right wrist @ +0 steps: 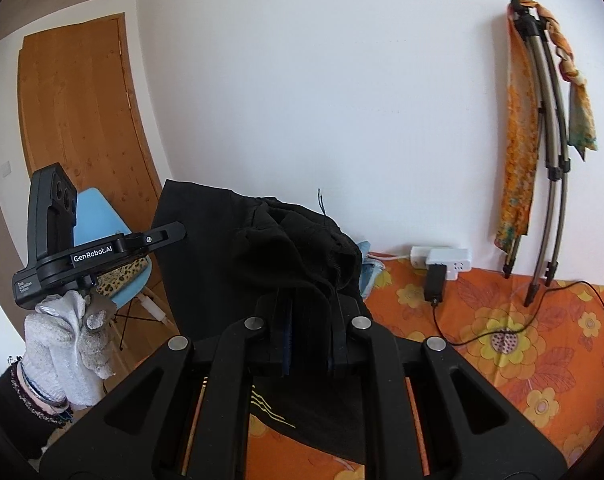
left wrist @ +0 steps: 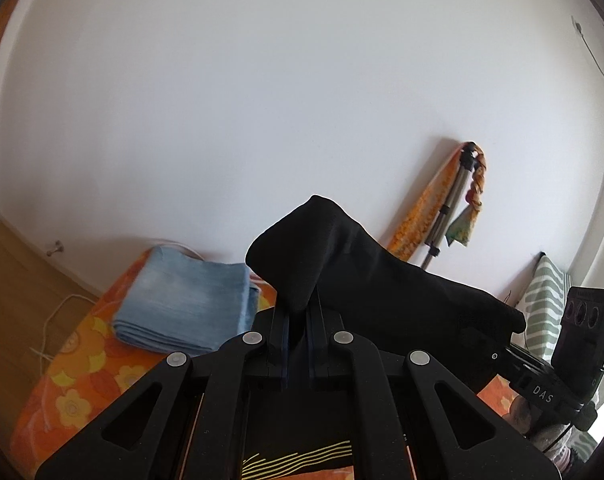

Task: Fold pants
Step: 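Lift the folded pants with both tools and carry them toward the blue jeans stack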

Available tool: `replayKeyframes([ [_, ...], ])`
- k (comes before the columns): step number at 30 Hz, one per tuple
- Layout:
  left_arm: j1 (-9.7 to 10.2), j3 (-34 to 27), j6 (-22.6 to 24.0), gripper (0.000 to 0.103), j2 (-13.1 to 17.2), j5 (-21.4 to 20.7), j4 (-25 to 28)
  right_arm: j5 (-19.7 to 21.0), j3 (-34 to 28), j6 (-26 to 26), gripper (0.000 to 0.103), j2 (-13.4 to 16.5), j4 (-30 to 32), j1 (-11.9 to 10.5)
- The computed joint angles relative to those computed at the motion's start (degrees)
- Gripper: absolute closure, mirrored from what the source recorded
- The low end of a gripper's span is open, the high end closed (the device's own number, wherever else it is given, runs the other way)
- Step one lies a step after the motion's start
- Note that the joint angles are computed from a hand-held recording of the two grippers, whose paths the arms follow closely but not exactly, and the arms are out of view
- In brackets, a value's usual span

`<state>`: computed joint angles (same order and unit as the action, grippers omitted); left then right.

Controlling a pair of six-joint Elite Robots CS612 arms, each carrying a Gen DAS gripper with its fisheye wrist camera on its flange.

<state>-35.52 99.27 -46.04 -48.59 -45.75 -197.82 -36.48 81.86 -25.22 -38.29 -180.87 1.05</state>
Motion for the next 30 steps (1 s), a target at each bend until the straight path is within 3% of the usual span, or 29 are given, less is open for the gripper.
replayKeyframes([
  [8,3.02,1.05,0.07,0.098,-0.55,1.89,1.16,-1.22,-8.58,2.97,0.091,4.87,2.58,4.81],
  [15,6.48,-0.14,0.43,0.098,1.02,0.97,1.33,-3.43,-17.02,4.54,0.091,10.15,5.17,8.01],
  [24,11.29,-4.63,0.61,0.098,5.66,-4.06,2.05,-7.38,-30.12,5.7,0.091,18.4,11.13,10.77],
  [30,14.64,-8.54,-1.99,0.098,9.41,-8.25,4.98,-8.27,-44.44,7.68,0.091,26.42,20.84,11.38],
])
